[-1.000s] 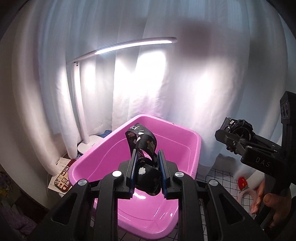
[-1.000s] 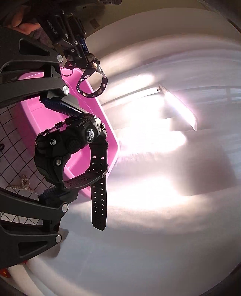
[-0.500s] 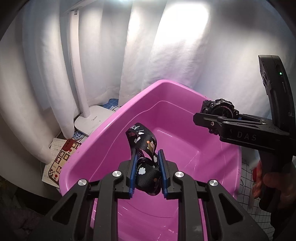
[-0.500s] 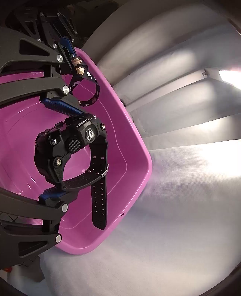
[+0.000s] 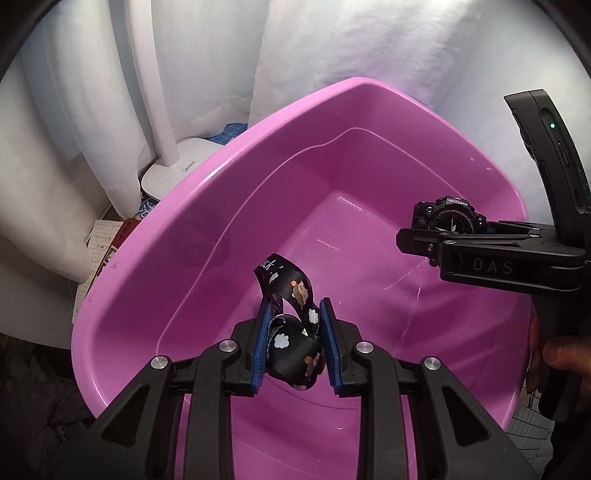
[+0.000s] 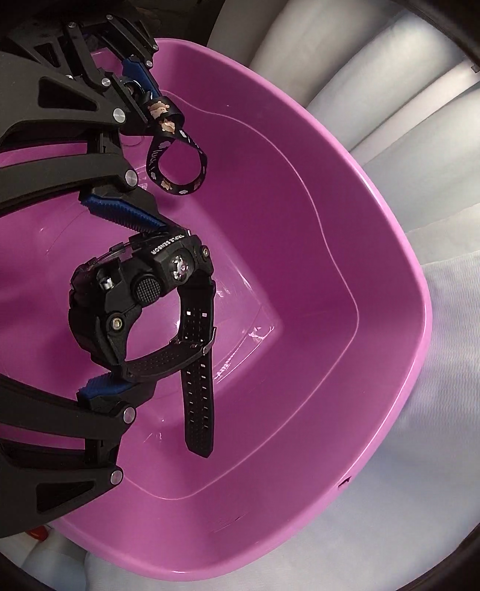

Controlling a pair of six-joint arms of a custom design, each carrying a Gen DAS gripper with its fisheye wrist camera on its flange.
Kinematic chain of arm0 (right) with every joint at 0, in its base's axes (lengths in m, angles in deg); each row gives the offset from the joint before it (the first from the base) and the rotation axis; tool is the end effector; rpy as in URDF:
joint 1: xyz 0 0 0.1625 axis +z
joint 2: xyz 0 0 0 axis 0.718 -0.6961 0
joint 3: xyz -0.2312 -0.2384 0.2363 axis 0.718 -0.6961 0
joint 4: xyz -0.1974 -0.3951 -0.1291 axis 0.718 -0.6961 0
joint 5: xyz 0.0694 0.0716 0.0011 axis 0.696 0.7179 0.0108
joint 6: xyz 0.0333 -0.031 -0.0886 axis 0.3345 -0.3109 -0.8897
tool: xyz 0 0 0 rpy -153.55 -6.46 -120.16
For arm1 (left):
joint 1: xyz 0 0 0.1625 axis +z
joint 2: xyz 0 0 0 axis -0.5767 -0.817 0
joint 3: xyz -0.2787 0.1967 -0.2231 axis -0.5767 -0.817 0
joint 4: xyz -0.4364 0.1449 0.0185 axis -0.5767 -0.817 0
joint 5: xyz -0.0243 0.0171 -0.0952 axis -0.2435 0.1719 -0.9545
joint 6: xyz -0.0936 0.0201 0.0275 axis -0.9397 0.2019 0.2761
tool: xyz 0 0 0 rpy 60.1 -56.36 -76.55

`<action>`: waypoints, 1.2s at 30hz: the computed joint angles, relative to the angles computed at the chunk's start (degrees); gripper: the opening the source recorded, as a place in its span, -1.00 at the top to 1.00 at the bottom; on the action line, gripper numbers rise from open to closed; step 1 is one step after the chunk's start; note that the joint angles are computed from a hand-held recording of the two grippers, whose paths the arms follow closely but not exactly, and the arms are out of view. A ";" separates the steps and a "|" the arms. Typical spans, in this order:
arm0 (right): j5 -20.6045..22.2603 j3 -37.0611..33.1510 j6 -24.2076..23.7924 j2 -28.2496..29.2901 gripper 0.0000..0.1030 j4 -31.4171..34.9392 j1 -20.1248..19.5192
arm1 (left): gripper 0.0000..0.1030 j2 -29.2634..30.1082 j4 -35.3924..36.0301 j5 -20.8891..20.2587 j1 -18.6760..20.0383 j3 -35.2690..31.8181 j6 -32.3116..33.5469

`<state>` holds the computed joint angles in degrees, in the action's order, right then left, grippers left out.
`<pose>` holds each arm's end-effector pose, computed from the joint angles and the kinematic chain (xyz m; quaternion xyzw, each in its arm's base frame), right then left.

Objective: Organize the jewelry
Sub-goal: 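Open both tools to drop the lanyard and watch into the pink tub, then withdraw both tools from the tub back over the table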

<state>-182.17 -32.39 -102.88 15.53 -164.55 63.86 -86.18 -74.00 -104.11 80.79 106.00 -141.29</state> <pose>0.3918 -0.8416 0.2144 0.3938 -0.8836 -0.0127 0.2530 -0.3665 -0.6791 0.2687 -0.1588 0.8691 -0.3116 0.3499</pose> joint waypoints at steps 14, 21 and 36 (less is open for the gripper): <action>-1.23 5.34 -1.24 -2.50 -0.47 -4.65 0.58 | -0.61 0.15 2.64 1.33 -0.61 -0.58 -1.22; -0.31 7.03 -1.38 -4.17 -0.47 -5.69 0.54 | -0.70 0.27 4.94 2.91 -1.44 -1.13 -3.15; 8.85 21.51 -2.77 -15.56 -0.47 -14.32 0.91 | -0.86 1.00 17.58 6.77 -5.29 -3.13 -13.91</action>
<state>-173.32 -10.87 -105.65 -0.03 -178.87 64.77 -85.18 -56.42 -97.34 75.49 102.87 -155.20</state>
